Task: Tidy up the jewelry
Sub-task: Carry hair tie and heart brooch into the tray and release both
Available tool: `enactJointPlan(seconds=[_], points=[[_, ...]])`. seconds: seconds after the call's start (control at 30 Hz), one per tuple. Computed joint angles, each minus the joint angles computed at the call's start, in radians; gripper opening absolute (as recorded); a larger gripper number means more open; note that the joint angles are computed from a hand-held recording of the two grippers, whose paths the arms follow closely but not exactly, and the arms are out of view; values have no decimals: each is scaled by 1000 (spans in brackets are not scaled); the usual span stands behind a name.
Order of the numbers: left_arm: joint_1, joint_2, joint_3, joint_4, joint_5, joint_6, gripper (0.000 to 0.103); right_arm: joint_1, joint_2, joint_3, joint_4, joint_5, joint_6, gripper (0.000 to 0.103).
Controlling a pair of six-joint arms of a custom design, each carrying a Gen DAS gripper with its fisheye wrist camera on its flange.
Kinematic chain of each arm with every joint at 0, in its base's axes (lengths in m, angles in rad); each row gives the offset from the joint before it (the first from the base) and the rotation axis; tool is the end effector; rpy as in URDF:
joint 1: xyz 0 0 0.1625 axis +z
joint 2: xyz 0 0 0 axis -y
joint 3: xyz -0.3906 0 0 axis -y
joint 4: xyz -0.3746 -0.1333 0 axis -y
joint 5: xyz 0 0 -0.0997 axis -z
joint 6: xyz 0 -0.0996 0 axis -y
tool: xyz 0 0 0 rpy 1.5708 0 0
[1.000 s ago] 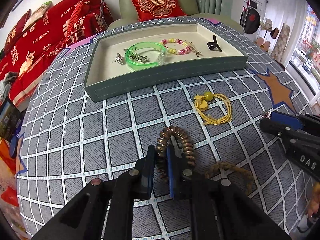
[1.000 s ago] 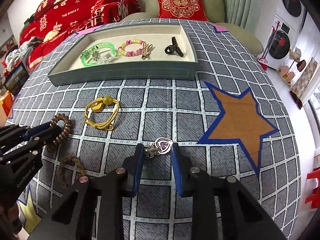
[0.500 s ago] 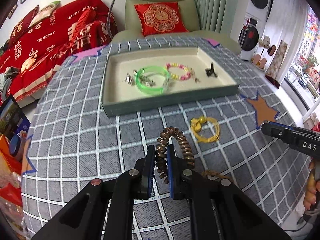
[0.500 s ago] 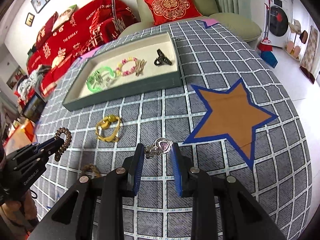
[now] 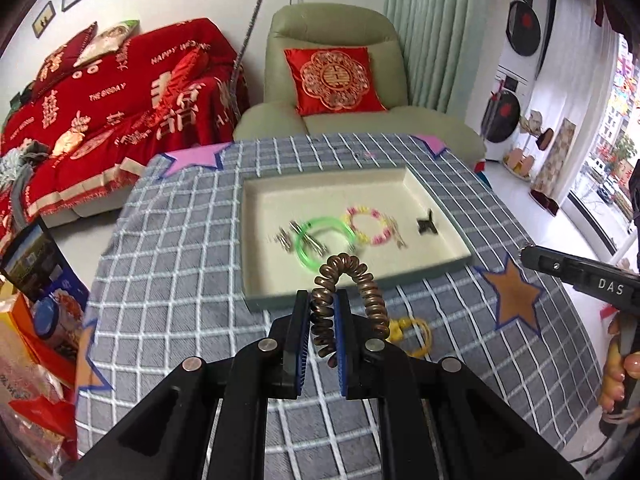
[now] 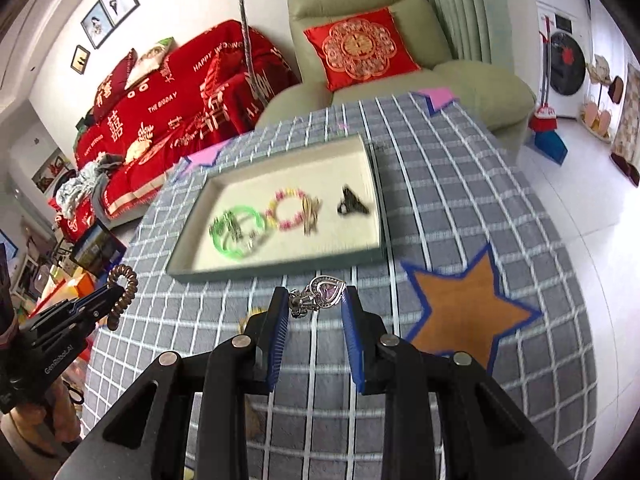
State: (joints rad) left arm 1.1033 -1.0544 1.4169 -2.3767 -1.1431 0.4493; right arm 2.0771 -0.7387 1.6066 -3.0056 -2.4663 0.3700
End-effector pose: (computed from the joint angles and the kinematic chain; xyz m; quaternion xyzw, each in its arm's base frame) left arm -0.1470 -0.6786 0.3302 0.3800 0.8755 -0.2168 0.2051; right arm 0.3631 -0.5402 0.1407 -0.0619 -0.8717 0.4046 0.2694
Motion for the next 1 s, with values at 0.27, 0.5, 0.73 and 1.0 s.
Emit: enactJointPlan(seconds=[0.27,0.5,0.73,1.0], points=[[1,105,-127,-15,19,0,23,-16,43,-160,37,-1,-126,29],[18,237,-244,-15,54,-22,23,-68,117,-310,99,41,-187,29],[45,349,-347,10,88,-34,23,-139,169,-355,149,106,-169,29],[53,397,-349,-38,137,20,23,-193,197,-365,172,138,-141,29]])
